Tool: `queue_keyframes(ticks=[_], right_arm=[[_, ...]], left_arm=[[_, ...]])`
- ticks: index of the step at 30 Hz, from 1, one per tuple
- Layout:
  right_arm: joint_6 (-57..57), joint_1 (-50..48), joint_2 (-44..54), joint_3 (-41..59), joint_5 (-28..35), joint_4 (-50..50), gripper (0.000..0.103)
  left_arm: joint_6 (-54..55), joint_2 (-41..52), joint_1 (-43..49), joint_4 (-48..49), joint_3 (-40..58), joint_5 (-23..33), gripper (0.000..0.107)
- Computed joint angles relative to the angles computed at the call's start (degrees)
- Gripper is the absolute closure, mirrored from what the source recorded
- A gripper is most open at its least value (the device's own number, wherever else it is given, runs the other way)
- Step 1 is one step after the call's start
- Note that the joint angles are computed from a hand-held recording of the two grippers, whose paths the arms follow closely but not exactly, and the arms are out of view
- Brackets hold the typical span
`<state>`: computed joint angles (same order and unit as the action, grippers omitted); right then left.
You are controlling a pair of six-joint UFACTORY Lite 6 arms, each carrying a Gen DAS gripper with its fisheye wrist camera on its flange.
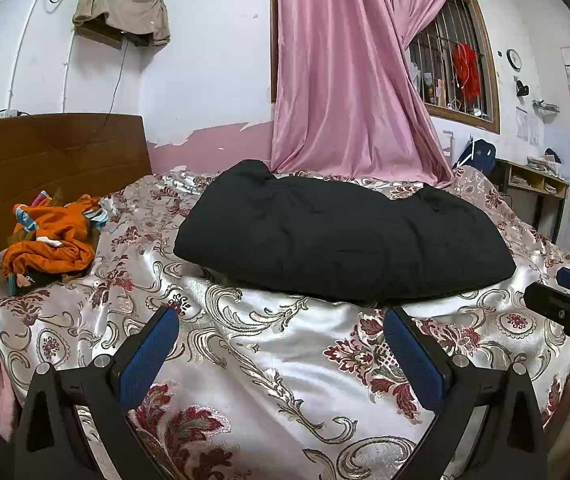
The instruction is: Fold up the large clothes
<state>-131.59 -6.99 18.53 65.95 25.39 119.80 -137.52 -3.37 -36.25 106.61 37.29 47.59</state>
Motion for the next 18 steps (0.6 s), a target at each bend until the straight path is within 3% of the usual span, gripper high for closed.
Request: queue_keyframes(ticks=[18], right_arm=[[-1.3,-0.5,0.4,-0.5,0.7,0.6,0.002]], left_arm=[[1.2,0.2,0.9,-1.4,0.5,-0.6,0.004]])
